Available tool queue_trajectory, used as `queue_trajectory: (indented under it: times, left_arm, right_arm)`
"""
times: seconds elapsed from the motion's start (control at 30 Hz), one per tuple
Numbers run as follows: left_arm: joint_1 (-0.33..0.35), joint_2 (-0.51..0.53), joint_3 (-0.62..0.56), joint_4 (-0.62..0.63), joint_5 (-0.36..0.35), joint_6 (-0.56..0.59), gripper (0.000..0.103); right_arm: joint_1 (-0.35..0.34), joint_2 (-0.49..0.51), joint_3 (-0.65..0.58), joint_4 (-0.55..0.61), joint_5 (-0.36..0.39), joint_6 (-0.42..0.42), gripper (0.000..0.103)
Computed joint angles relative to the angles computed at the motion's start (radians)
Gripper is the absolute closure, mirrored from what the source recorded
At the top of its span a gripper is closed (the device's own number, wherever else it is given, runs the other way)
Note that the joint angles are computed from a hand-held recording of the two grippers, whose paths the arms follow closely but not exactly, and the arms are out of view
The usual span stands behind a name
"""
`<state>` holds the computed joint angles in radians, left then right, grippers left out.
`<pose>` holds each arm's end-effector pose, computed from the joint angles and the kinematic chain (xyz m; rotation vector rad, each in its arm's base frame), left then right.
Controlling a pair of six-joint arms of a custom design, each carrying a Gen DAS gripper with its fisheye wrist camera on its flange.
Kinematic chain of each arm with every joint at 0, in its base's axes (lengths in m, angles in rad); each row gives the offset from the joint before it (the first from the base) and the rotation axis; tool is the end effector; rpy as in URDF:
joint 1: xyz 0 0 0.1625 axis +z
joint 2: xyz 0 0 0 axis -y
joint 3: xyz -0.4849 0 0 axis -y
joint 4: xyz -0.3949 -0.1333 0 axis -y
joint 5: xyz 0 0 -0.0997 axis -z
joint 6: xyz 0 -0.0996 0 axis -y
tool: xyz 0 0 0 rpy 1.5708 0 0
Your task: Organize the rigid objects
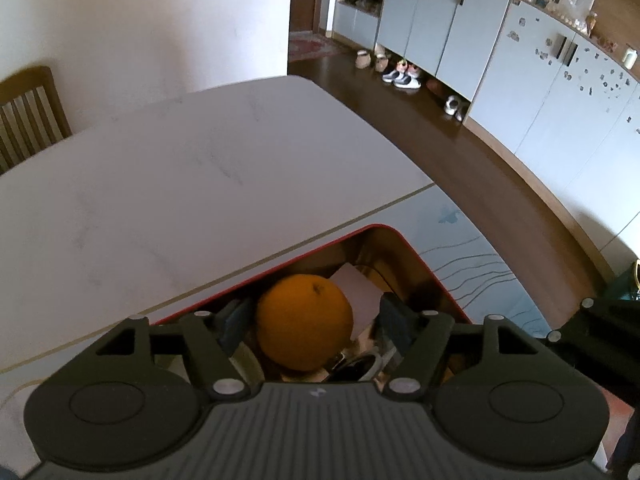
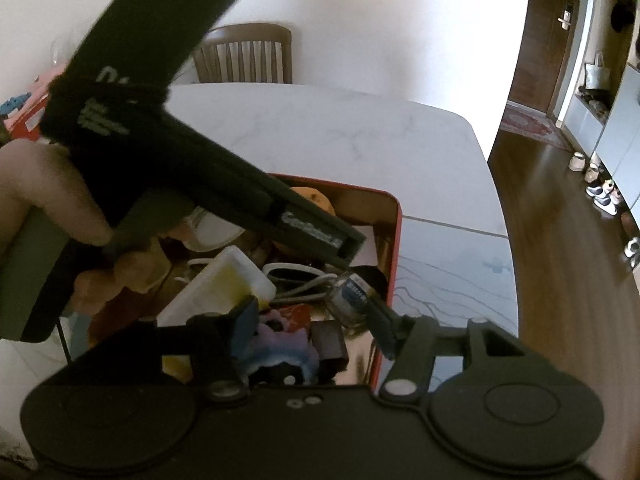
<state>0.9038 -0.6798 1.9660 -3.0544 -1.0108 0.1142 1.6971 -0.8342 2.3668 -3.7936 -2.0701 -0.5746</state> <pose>-0.2263 -0.5884 0.0251 0.9283 2.4503 -0.4551 0.1446 -0.4588 0.1231 0.6228 -2.3501 0.7114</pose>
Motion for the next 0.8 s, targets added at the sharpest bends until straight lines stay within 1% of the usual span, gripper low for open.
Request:
queue_trajectory:
  times: [0.13, 0.3, 0.37, 0.4, 0.53, 0.63, 0.8]
  left_arm:
    - [-0.018, -0.028, 0.042, -0.051, 0.01, -0.005, 0.033]
    - [-0.052, -0.066, 0.105, -0.125, 0.039, -0.004, 0.033]
    - [-0.067, -0.082, 0.133, -0.158, 0.053, -0.003, 0.033]
    - [-0.074, -0.09, 0.145, -0.173, 0.059, 0.002, 0.033]
    - [-0.097, -0.127, 0.196, -0.217, 0.071, 0.001, 0.033]
    - [-0.112, -0.156, 0.234, -0.244, 0.079, -0.016, 0.028]
    - [-0.132, -0.208, 0.296, -0.288, 0.088, -0.012, 0.027]
  right_arm:
    - [0.001, -0.022, 0.022, -0.014, 0.018, 0.029, 0.042]
    - [0.005, -0.031, 0.051, -0.064, 0.028, 0.038, 0.039]
    - [0.009, -0.031, 0.063, -0.088, 0.034, 0.039, 0.031]
    - [0.013, -0.032, 0.072, -0.106, 0.038, 0.039, 0.03]
    - [0.024, -0.039, 0.099, -0.145, 0.05, 0.039, 0.027]
    - [0.04, -0.045, 0.118, -0.167, 0.05, 0.06, 0.021]
    - [0.072, -0.036, 0.141, -0.227, 0.041, 0.095, 0.016]
